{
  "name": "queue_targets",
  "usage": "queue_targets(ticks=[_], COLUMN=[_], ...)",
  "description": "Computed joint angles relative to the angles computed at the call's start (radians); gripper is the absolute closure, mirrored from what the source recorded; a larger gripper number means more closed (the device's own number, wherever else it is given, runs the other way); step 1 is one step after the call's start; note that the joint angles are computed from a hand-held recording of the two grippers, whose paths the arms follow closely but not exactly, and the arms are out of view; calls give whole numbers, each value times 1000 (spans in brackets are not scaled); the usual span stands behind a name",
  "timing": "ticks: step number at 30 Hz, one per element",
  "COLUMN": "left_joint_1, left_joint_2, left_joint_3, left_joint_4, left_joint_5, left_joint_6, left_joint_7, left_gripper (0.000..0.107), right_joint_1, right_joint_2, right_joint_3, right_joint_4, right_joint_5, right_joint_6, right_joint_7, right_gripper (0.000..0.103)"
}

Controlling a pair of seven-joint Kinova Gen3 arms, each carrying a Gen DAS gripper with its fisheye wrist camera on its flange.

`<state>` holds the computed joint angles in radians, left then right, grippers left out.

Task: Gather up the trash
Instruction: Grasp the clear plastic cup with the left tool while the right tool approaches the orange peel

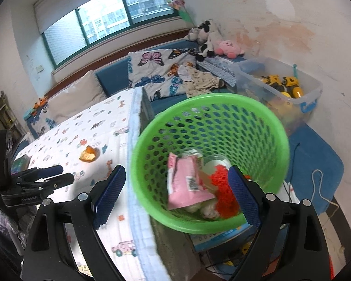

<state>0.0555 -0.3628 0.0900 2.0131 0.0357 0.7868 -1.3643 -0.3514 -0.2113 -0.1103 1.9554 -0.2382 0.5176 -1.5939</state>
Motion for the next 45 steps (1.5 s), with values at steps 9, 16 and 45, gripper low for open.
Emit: queue_targets(ticks=[9, 16, 45], left_joint_1=[-96, -165, -223], left_joint_2=[-116, -159, -98], left_joint_3=[-104, -179, -342], left_joint_4=[72, 112, 200], left_joint_5=[-63, -88, 80], left_joint_6=[36, 51, -24], left_joint_7=[-55, -126, -367], left_gripper=[33, 29, 46], right_joint_1=[-40, -82, -263], right_joint_2=[43, 82, 291], right_joint_3=[-69, -112, -159], right_joint_4=[-41, -77, -207], right_joint_5=[44, 93, 253], right_joint_6=[4, 11, 34], right_joint_7=[-47, -81, -173], right_gripper=[14, 13, 13])
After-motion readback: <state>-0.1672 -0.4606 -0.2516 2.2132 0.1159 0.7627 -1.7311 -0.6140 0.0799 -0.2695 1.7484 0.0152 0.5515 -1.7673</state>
